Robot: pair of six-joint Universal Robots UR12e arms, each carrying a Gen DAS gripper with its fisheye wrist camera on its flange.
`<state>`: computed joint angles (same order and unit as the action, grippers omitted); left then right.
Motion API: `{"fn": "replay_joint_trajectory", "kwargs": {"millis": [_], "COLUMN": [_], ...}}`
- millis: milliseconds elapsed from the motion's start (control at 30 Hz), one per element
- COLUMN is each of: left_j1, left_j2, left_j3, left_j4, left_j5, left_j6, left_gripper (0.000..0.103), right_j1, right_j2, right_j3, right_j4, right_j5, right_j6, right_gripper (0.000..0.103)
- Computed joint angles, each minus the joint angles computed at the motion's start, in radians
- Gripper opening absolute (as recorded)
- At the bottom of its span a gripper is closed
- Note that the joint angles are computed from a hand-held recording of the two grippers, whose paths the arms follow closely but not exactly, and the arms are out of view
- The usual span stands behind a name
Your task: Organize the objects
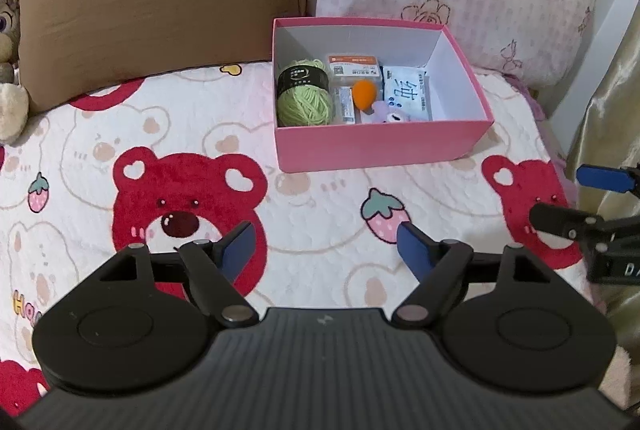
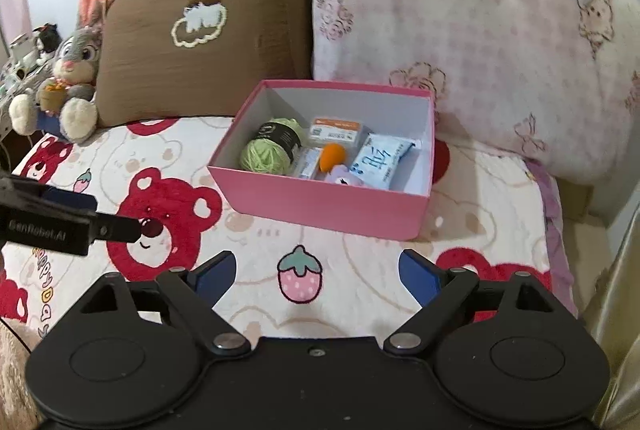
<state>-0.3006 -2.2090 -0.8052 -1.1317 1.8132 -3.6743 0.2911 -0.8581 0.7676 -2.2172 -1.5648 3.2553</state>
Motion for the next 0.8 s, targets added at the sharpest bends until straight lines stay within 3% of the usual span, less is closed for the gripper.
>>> {"fn": "replay_joint_trajectory", "kwargs": {"millis": [333,433,500,800], "left_j1": [-0.003,-0.005,-0.007,-0.003], "left_j2": [0.007,0.002,-0.005,-0.017], "left_j3": [-0.021,-0.012,0.002,0.023], "left_j4": [0.013,-0.004,-0.028,-0.078], "left_j5": [0.012,0.027,0.031,0.016], "left_j6": [-0.032,-0.038,-0.030,-0.068], "left_gripper": [0.085,0.092,0.103,0.103], "right_j1": [-0.002,-0.001,0.003,0.012], "right_j2": [0.005,0.008,0.013,0.023], "right_j3": [-0.010,-0.018,-0.027,-0.048], "right_j4": [0.049,0.068,0.078,0.081], "right_j5": [-0.027,-0.031,-0.046,-0.052], "right_j6": [0.030,0.027,0.022,0.009], "right_gripper": [0.095,0.095,0.095,0.095]}}
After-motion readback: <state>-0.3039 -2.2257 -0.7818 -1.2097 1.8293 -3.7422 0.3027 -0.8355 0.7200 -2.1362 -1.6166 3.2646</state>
